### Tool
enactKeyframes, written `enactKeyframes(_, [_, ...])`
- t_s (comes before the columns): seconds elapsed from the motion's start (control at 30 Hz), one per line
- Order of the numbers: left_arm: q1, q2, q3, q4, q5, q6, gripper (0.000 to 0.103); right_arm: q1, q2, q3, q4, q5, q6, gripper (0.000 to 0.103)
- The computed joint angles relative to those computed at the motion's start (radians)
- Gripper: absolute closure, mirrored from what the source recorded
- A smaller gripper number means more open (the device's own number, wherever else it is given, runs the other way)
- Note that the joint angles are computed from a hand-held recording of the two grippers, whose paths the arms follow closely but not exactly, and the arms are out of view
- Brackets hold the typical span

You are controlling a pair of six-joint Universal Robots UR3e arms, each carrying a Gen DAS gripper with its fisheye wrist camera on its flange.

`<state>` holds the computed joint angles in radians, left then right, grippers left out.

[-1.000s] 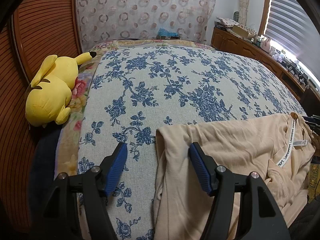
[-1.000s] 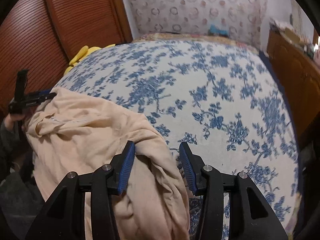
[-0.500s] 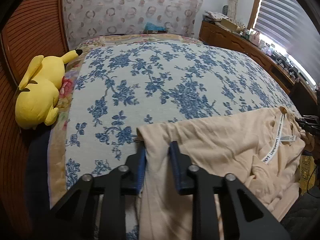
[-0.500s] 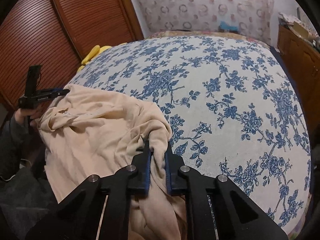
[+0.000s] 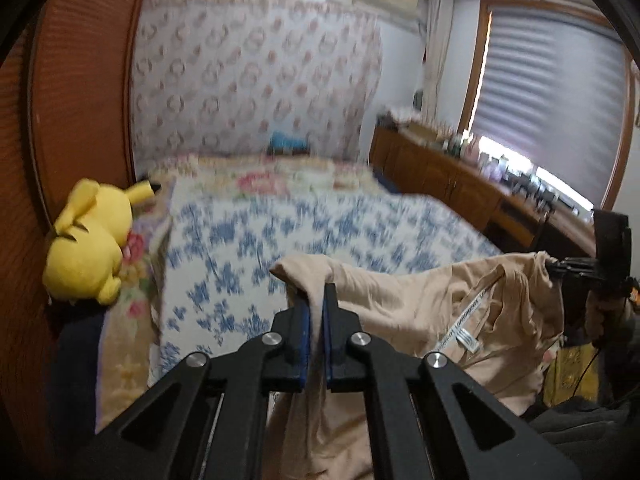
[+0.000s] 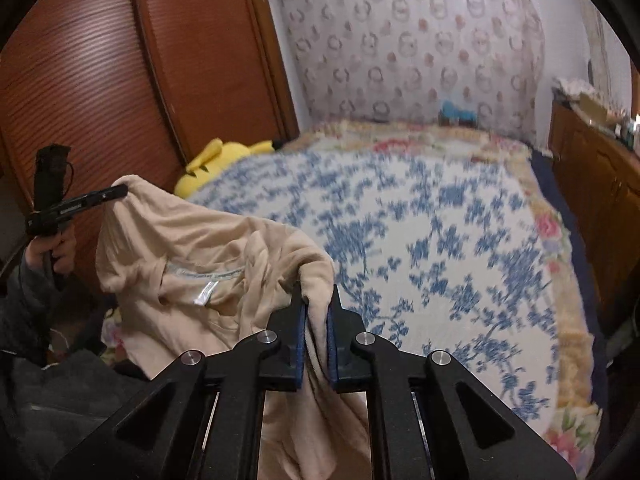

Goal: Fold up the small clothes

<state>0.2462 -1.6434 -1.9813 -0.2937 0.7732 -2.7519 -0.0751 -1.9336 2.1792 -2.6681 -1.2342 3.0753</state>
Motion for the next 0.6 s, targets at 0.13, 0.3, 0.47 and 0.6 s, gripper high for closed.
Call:
enactKeyframes(0.13, [0.079, 0.145, -0.047, -0.046, -0.105, 0.006, 0.101, -0.036, -0.128, -0.061, 0.117, 0.054, -0.010, 0.097])
enactKeyframes(0.3, [0.178, 0.267, -0.002, -0.103, -0.256, -0.036, 0.101, -0.092, -0.241, -0.200, 0.262, 0.130, -0.040, 0.097])
enactKeyframes(0.47, [0.136, 0.154, 0.291, -0.088, -0.197, -0.161, 0.101, -0.100, -0.158, -0.484, 0.373, 0.132, -0.089, 0.097])
enactKeyframes(0.6, [-0.022, -0.140, 0.710, -0.078, 0.011, -0.274, 0.101, -0.064, 0.103, -0.858, 0.457, 0.045, -0.116, 0.097])
